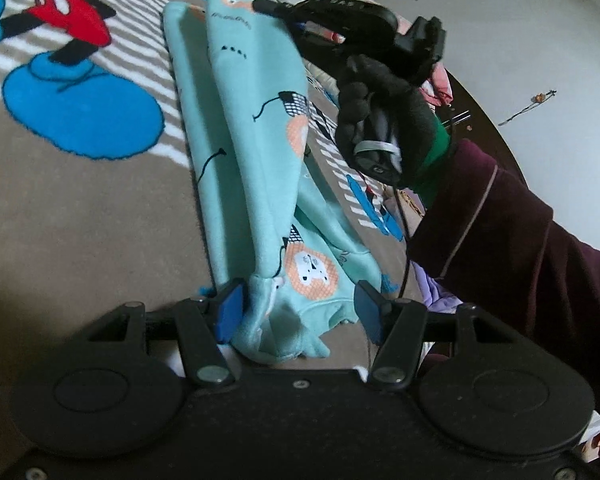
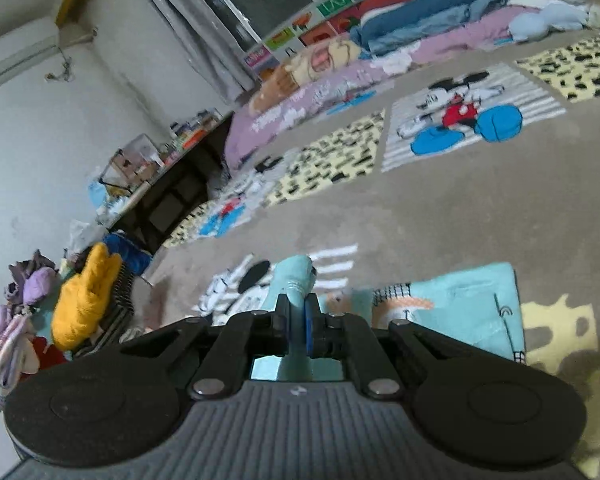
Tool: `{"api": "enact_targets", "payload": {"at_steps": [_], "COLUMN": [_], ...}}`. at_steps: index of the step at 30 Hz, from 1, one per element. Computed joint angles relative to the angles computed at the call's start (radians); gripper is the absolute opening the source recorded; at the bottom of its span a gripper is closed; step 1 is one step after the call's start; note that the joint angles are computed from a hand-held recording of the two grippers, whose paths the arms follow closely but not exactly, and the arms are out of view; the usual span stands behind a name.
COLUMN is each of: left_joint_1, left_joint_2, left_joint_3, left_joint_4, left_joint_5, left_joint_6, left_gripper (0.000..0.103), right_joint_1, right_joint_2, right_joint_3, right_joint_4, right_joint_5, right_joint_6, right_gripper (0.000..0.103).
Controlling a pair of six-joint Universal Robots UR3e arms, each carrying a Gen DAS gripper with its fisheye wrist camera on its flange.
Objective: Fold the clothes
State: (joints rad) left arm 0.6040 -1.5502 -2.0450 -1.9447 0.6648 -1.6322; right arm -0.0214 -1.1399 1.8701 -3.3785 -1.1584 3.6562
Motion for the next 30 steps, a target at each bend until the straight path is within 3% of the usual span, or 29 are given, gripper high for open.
{"api": "enact_targets", "payload": {"at_steps": [12,17,22,30], "left_joint_1": [-0.016,-0.011,0.003,0.008], "left_joint_2": [-0.023,-0.008,0.017,0.078], "left_joint_3": [0.027,0.011,-0.007,-0.052], "left_joint_4": [-0.026,-0.031,-0.036,-0.009], "left_joint_5": [-0.014,-0.010,-0.002,-0.002], "left_joint_6": [-0.021,-0.012,0.006,0.005], "left_gripper": [0.059,0.062,0.065,0.069], "right_joint_1": [0.030,0.062,0.100,0.225], "right_joint_2": [0.119,0.138,0.045,-0.255], "right_joint_3": [-0.069,-0.137,-0.126,0.093], "right_joint_4": [0.064,0.192,0.250,0.327], "right_joint_5": [-0.062,-0.138,-0.230,-0.273], "right_joint_6": [-0.016,-0.011,-0.066,-0.338], "right_gripper": [0.009,0.019,0.031,0.031]}}
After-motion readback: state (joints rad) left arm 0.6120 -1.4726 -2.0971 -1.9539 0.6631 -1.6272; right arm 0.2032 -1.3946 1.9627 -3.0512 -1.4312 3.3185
